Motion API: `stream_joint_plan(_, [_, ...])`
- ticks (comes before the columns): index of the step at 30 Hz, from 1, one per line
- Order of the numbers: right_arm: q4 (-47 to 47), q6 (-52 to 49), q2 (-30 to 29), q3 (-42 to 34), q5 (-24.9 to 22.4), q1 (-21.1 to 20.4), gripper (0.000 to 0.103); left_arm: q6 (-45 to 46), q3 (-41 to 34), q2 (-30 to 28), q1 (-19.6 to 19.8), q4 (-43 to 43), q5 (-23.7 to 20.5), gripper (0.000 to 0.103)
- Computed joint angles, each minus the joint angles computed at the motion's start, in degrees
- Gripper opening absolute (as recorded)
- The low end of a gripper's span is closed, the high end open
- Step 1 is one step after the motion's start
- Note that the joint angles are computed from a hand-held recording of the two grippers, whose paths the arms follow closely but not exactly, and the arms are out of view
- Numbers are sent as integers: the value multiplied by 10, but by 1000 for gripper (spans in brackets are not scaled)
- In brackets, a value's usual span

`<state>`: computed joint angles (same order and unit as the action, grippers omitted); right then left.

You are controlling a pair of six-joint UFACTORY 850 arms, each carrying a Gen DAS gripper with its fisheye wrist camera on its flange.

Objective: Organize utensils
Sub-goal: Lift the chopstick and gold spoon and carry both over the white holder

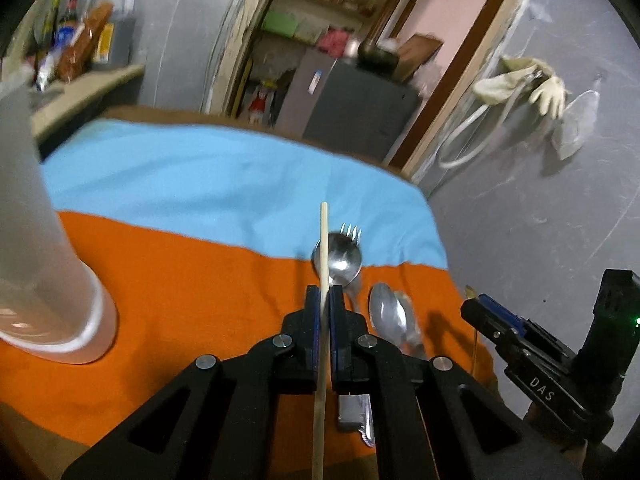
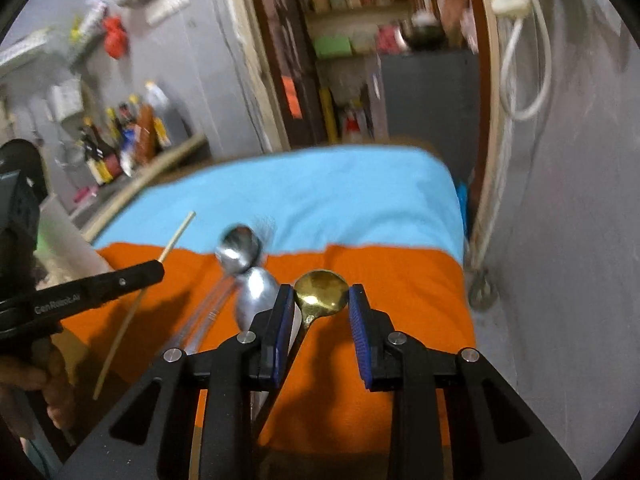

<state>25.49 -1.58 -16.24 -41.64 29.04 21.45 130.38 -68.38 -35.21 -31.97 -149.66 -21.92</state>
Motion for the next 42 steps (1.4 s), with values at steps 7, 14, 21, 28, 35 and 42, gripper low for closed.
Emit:
stream_joint_plan(7, [20,-54,6,12,56,25,25,53,26,17,-4,-50,-48,2])
stream_joint_plan(14, [39,-94,20,36,130,50,25,115,62,41,-1,-110,-114,2])
stream_joint_plan(21, [54,-124,25,56,221,77,25,149,95,54,7,-141,-192,2])
stream_joint_plan(28, [49,-126,42,48,273,95,25,158,125,88,23,-151,-237,2])
stream_joint_plan(35, [26,-129,47,-4,286,119,25,151,152,149,61,-145,-250,2])
stream_joint_plan(42, [3,-125,10,-87,298,147,25,153,167,197,117,-132,-269,2])
